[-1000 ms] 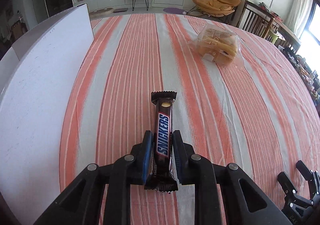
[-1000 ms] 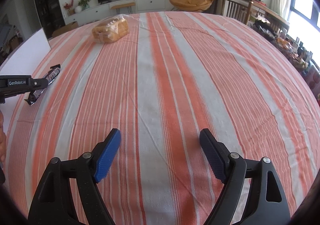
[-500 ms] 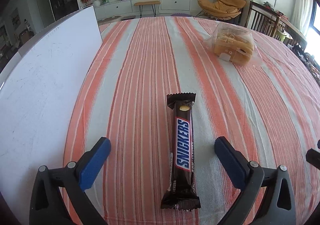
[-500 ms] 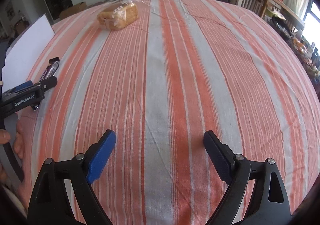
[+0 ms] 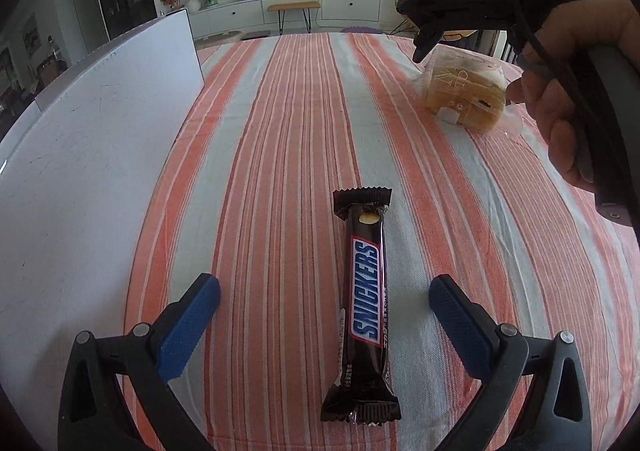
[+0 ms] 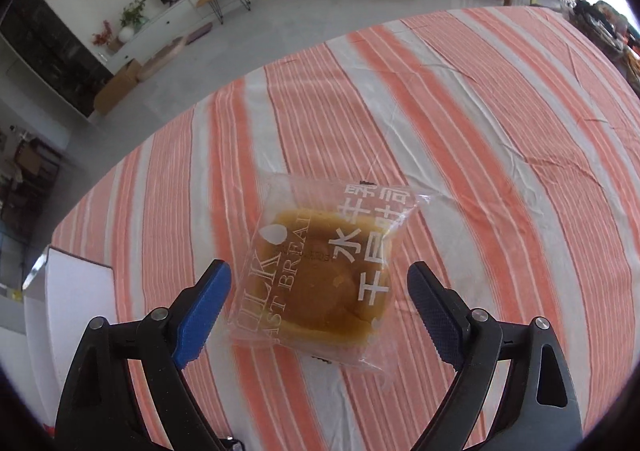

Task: Organize snacks
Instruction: 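Move the right tool to the bagged milk toast bread and grasp it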

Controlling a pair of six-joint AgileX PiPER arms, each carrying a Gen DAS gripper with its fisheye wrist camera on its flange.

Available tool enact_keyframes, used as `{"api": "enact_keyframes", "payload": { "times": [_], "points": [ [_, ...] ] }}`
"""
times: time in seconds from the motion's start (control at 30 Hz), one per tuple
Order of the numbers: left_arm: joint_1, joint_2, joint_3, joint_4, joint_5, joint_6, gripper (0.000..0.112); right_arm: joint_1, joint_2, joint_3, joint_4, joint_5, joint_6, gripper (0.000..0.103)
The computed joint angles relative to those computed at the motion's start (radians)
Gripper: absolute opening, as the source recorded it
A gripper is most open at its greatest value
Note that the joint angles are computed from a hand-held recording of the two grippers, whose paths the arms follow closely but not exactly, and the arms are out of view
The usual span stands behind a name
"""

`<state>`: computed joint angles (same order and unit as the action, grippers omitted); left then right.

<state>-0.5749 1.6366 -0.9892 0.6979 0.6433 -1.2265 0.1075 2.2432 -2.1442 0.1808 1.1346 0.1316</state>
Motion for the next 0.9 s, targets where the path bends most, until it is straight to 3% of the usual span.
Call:
{"api": "enact_keyframes", "payload": {
  "times": [0.07, 0.1, 0.13, 0.23, 0.43, 0.73, 0.9],
  "points": [
    [0.0, 0.0, -0.001, -0.001, 0.0, 0.0, 0.103, 0.03, 0.01, 0.026, -0.058, -0.037, -0.009, 0.089],
    [0.0, 0.0, -0.001, -0.001, 0.0, 0.0, 0.103, 0.03, -0.016, 0.093, -0.066, -0.094, -0.033, 0.089],
    [0.0, 0.0, -0.001, -0.001, 0.0, 0.0, 0.103, 0.024, -0.05, 0.168, -0.072, -0.158, -0.052, 0.078],
    [0.0, 0.001, -0.001, 0.0, 0.0, -0.001, 0.103, -0.005, -0.159, 0.368, -0.062, -0.309, -0.149, 0.074],
    [0.0, 0.002, -0.003, 0.001, 0.002, 0.0, 0.103, -0.146, -0.431, 0.811, 0.152, -0.468, -0.527, 0.074],
    [0.002, 0.004, -0.005, 0.0, 0.002, 0.003, 0.103, -0.444, -0.889, 1.384, 0.473, -0.494, -1.085, 0.074],
    [0.005, 0.002, -0.014, -0.032, 0.011, 0.031, 0.103, -0.581, -0.999, 1.548, 0.686, -0.526, -1.337, 0.079]
  ]
}}
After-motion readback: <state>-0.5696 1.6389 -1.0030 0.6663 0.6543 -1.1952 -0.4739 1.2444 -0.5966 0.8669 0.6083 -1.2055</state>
